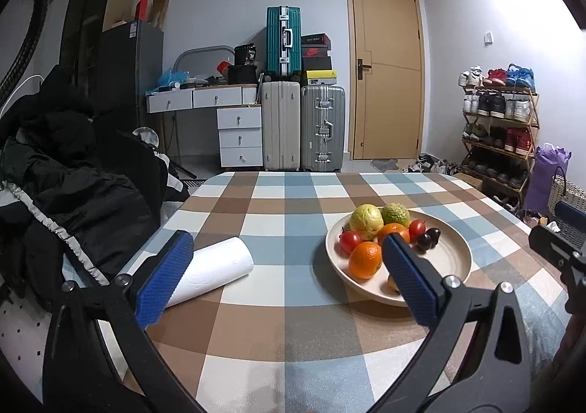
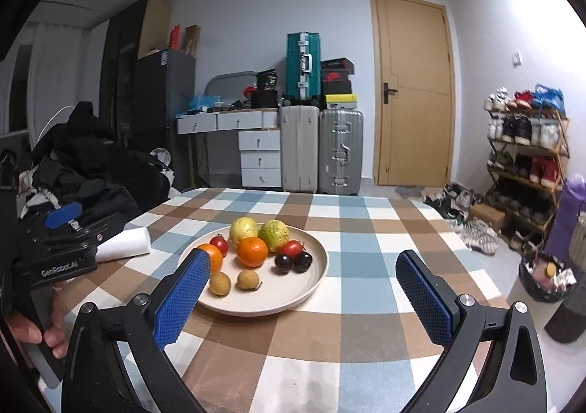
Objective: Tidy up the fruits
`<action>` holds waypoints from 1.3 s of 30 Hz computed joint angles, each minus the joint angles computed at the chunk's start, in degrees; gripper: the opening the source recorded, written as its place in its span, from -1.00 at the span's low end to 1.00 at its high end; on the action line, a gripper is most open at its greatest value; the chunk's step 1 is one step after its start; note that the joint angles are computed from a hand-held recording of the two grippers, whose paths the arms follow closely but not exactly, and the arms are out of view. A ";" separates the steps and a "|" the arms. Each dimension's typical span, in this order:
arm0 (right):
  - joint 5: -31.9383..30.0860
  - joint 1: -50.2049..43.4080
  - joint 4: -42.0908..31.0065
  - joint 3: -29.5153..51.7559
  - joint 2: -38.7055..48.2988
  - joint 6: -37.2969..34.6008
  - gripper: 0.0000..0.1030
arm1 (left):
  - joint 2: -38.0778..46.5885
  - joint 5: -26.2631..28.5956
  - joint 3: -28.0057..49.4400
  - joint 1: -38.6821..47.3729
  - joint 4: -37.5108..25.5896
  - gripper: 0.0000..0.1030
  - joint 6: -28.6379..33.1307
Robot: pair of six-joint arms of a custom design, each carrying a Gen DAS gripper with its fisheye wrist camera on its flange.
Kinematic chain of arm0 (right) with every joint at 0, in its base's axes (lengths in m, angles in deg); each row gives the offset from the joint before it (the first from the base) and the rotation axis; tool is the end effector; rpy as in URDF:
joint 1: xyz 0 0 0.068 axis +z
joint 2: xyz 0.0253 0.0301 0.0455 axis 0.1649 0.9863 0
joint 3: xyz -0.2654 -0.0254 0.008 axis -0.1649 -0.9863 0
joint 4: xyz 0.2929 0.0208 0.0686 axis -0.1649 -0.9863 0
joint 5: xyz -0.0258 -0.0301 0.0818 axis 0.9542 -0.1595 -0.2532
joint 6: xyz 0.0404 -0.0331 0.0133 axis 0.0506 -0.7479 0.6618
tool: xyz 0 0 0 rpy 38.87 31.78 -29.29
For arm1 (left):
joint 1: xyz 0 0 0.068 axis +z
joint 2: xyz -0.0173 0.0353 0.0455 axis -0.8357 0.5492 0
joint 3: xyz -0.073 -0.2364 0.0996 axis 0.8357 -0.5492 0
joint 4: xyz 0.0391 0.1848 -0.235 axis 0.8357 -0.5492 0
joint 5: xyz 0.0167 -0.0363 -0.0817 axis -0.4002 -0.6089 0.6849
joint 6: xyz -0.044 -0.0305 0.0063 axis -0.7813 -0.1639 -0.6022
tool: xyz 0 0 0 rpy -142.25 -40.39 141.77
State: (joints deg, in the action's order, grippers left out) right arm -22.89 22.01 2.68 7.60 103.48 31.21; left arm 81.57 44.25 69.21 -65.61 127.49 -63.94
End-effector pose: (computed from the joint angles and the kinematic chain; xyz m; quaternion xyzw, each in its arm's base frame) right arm 0.2259 0.0352 0.0385 0.0792 0.7962 -0.0711 0.5956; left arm 0.3042 -0.0541 0.0621 0.1326 0.7971 -0.1020 0.5802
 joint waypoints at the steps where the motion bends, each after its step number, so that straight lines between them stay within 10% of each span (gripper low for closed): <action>1: -0.75 -0.56 -0.71 0.40 0.15 0.23 1.00 | -0.06 -0.04 0.01 -0.01 -0.14 1.00 0.07; 39: -1.59 -0.63 -1.69 -0.61 -1.77 0.44 1.00 | -0.23 0.18 -0.29 0.27 0.02 1.00 0.20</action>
